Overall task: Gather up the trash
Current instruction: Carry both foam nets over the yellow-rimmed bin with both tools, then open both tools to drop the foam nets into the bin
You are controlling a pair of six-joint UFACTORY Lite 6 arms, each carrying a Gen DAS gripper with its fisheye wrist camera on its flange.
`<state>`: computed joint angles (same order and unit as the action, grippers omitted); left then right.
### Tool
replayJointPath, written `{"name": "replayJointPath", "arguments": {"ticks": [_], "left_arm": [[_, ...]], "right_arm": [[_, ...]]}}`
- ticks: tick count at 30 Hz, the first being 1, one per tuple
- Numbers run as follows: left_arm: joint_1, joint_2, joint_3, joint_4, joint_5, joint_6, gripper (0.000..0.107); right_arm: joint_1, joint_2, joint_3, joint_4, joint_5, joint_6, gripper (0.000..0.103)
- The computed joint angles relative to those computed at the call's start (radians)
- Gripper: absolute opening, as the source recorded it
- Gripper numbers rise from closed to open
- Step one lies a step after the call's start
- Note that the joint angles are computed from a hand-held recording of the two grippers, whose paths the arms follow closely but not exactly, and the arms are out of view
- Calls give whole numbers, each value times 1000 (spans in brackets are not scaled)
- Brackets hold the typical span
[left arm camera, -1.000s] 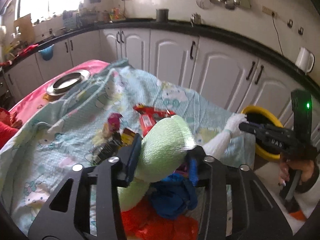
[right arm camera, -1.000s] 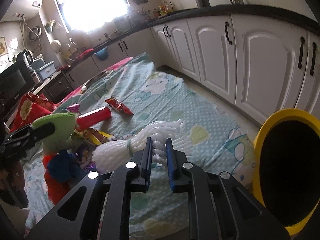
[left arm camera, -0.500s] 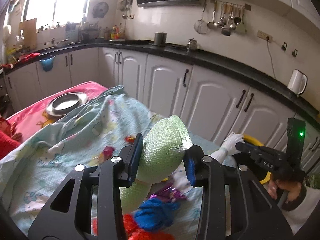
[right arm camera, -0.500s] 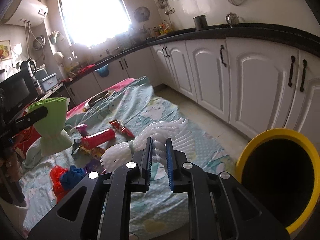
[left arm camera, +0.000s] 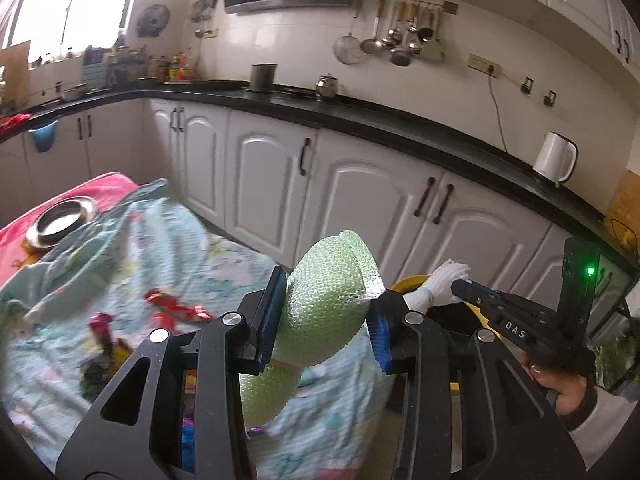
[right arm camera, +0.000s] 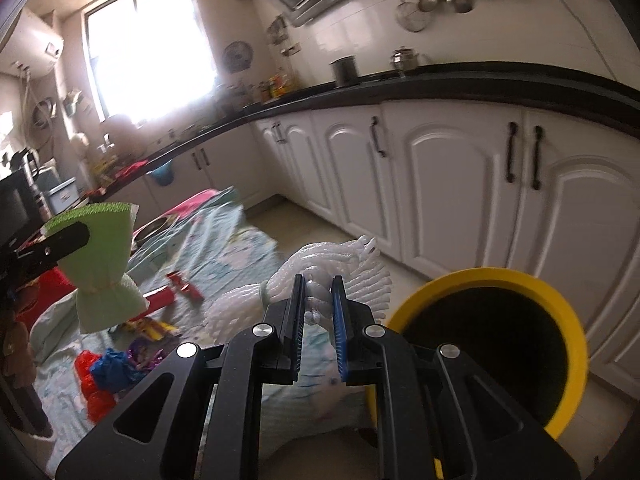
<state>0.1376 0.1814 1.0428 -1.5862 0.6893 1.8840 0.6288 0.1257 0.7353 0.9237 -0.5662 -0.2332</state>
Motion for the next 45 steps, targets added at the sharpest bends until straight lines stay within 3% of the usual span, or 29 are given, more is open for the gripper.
{"name": "replayJointPath", "arguments": {"ticks": [21,37,45], "left_arm": [[-327,112,2,-186,-105,93,30],[-544,344,147,-317,-171,162,31],[-594,488,286,-238,-185,60,31]], "right_arm": [[-106,-328,-408,210,-115,-111,13],[-171,-309,-532,198,-145,-57,13],[-216,-255,-543,89,-107,33,14]]}}
